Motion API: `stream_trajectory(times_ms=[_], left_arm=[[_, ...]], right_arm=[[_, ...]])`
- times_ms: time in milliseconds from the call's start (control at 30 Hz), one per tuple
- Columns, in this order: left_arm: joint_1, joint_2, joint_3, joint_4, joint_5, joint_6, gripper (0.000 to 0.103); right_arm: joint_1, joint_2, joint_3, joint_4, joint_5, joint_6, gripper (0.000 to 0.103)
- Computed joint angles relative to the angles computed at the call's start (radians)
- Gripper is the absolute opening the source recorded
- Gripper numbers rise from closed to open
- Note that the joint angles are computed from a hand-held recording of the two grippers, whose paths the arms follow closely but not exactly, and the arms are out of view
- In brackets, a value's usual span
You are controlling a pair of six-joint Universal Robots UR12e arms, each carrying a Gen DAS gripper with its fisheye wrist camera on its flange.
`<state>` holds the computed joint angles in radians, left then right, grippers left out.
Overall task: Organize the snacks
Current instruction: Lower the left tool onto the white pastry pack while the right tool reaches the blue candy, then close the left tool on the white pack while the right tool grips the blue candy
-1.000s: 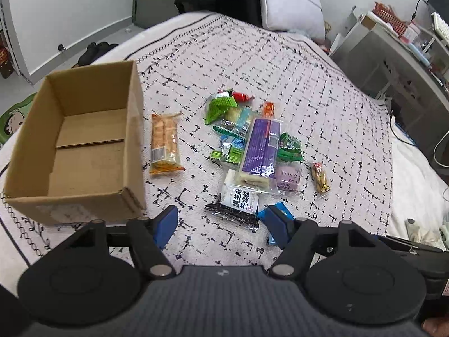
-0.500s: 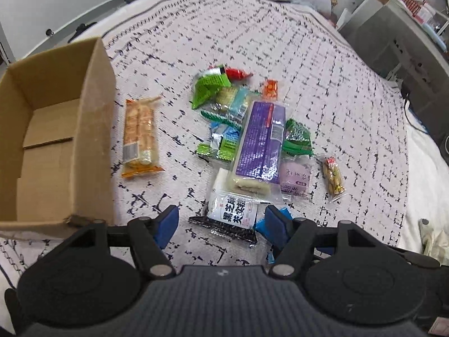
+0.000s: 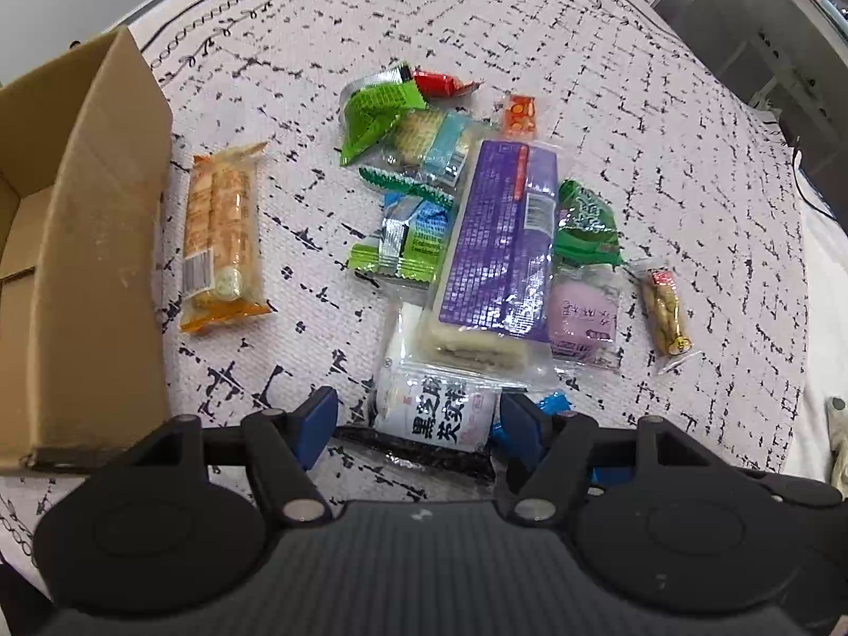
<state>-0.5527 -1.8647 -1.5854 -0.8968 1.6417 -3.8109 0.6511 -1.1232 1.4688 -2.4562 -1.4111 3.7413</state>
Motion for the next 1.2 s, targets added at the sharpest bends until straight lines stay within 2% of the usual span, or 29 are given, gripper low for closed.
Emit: stream_trajectory(times_ms=[100,267,367,533,700,1200], left_arm=[[-0.001,-0.002,-0.002,0.001,-0.004,0.001,0.063],[-0.005,-0.004,-0.004,-0.001,0.004,-0.009,0.049],[-0.008,0.001,-0.01,0.007,0.01,-0.012,0.047],[-0.014,0.022,-0.032,0.024,0.031,-0.035,0.045],[-0.021,0.046,-0.046,0.052,0.057,-0.017,0.045],[-0.019,0.134,-0.122,0.193,0.098,-0.047,0.045]], right_arm=[[-0.001,-0.001,0.005,-0.008,0.004,0.005,0.028],[0.002,-0.009,0.013,-0.016,-0.002,0.0,0.027],[0.005,-0.013,0.019,-0.03,-0.007,-0.003,0.026],[0.013,-0.023,0.026,-0.043,-0.029,-0.012,0.025],[0.025,-0.032,0.034,-0.083,-0.071,-0.02,0.025],[0.059,-0.056,0.051,-0.153,-0.198,-0.031,0.023]])
